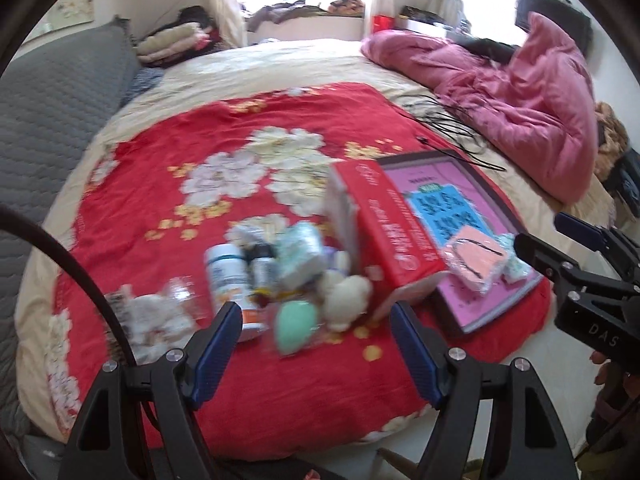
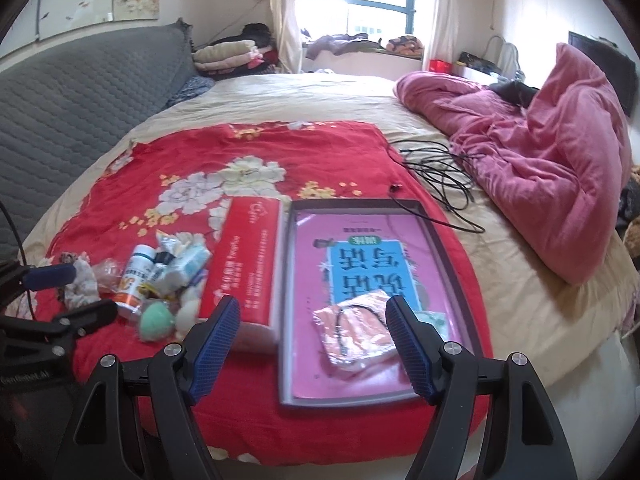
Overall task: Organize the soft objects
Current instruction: 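Move both open tools back toward the remaining items on the bedspread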
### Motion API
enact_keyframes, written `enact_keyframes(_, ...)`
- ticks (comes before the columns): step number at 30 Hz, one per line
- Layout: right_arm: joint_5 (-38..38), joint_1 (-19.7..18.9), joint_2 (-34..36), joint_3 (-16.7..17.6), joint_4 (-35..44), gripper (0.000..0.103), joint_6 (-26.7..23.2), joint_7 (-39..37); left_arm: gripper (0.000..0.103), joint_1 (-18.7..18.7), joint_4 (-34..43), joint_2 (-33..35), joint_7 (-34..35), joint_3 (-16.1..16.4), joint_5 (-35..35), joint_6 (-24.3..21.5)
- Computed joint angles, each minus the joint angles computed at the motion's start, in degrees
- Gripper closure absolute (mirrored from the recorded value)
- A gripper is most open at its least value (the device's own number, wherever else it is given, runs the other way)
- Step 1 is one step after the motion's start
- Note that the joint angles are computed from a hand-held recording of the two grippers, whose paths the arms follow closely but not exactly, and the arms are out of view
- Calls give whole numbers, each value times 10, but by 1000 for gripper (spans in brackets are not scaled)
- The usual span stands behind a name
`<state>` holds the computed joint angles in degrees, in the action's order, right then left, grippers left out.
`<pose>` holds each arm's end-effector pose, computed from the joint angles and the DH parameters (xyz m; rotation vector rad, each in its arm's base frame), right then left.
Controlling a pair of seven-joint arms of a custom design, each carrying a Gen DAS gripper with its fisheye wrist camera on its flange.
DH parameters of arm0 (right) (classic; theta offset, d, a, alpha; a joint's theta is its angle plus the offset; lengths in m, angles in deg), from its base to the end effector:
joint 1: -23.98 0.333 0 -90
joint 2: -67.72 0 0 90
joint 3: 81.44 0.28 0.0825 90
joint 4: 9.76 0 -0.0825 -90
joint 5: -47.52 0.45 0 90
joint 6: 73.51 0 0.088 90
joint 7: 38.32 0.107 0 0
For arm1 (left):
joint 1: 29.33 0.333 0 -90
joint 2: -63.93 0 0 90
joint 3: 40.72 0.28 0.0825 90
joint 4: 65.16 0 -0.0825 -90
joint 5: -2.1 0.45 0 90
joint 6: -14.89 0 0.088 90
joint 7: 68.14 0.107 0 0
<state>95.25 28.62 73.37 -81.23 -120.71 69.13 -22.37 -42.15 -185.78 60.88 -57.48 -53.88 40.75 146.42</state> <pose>0.6722 0.0533 0.4168 -2.2389 0.8911 -0.3801 0.5613 -0.2591 0.4028 -2.2434 1.2802 -0.4032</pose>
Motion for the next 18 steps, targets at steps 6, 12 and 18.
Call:
enact_keyframes(6, -3, 13, -26, 5, -27, 26, 4, -2, 27, 7, -73, -74, -34, 1, -11, 4)
enact_keyframes(12, 11, 29, -62, 5, -55, 26, 1, -20, 27, 18, -140, -150, -53, -1, -25, -4)
enact_keyframes(18, 21, 49, -94, 5, -83, 26, -2, -25, 27, 26, -208, -238, -64, -2, -36, -24)
